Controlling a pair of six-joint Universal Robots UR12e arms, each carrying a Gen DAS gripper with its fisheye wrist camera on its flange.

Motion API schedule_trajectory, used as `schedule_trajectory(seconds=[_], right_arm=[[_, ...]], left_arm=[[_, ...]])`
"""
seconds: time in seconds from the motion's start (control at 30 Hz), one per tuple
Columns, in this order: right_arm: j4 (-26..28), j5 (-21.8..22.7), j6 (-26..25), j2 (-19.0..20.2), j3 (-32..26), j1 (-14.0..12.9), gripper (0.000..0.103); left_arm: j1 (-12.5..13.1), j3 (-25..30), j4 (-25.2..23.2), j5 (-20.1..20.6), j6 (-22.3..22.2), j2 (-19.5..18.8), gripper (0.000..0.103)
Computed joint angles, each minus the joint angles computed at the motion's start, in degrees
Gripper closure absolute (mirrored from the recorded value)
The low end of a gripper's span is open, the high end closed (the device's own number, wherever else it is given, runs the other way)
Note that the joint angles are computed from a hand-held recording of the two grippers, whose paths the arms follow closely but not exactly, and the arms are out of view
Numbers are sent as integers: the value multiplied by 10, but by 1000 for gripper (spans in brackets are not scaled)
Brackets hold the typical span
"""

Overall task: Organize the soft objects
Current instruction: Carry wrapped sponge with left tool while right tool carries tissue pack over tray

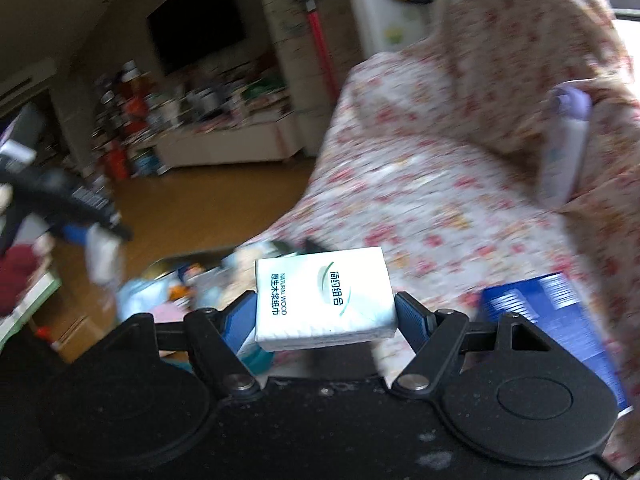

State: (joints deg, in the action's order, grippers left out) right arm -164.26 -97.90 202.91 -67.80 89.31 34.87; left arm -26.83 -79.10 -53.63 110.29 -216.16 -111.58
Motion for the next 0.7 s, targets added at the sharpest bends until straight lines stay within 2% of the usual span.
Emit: schedule_trajectory(seconds=[0.2, 0.37, 0.5, 0.7], right_arm=[[31, 38, -13, 17, -38, 16, 29], [67, 39, -22, 34, -75, 25, 29], [89, 37, -17, 47, -99, 29, 29], [121, 30, -12, 62, -123, 33, 29]], left_arm=[[15, 0, 18, 10, -3, 0, 44], [29, -6, 39, -1, -18, -1, 44], [37, -7, 40, 11, -44, -6, 44], [46, -18, 48, -11, -67, -13, 44]])
